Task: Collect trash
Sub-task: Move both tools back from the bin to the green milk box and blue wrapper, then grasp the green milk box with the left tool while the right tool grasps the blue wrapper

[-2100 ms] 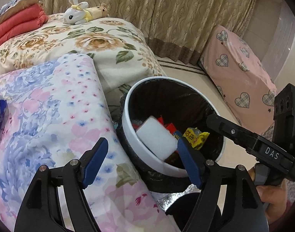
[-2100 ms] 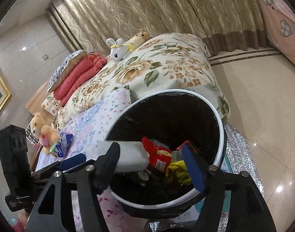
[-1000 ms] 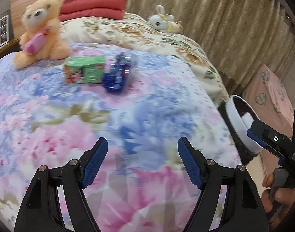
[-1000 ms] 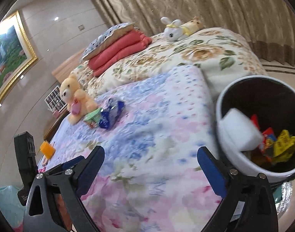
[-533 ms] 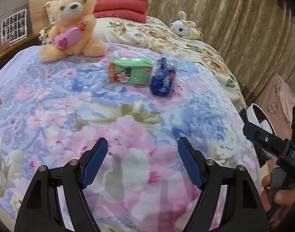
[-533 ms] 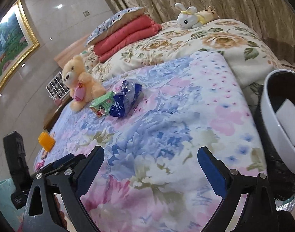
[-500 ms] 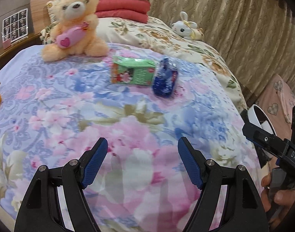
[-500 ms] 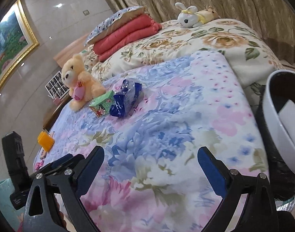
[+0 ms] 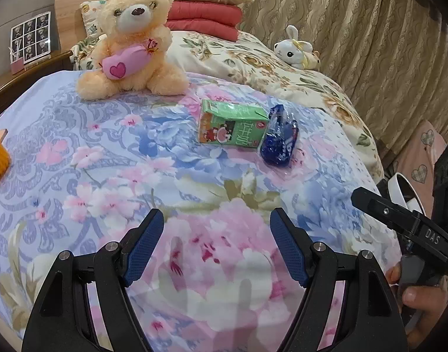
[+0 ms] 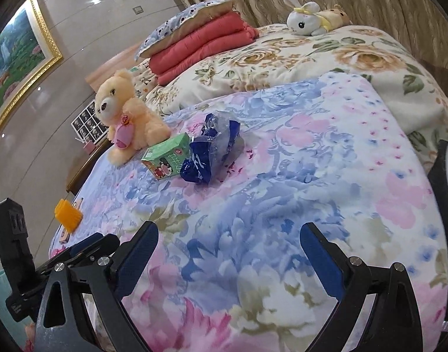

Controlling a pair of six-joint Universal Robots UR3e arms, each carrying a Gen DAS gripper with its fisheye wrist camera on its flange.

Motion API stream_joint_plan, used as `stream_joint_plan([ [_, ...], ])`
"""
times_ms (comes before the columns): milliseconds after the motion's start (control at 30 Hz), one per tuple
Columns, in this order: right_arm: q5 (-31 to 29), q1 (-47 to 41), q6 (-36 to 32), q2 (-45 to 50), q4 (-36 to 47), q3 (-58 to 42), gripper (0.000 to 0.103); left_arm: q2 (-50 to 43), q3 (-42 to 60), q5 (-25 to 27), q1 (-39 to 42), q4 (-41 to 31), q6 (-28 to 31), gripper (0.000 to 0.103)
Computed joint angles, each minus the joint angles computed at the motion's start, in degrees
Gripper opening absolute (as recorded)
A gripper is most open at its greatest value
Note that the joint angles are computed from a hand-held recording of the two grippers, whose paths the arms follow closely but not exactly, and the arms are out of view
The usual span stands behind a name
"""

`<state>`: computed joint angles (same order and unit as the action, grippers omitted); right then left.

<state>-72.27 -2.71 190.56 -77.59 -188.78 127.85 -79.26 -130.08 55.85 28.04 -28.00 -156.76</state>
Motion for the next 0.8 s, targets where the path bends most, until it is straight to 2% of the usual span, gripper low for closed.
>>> stream_joint_plan([
  [567,1.7,0.7,2.0,10.4,4.9,-14.1,0.098,-14.7,12.1,-0.1,-3.0,2.4,-0.3,0.077],
  [800,2.6,1.0,2.6,14.6,7.4,-20.3,0.098,-22.5,20.0,0.6,-5.5,2.1,-0.1,0.077],
])
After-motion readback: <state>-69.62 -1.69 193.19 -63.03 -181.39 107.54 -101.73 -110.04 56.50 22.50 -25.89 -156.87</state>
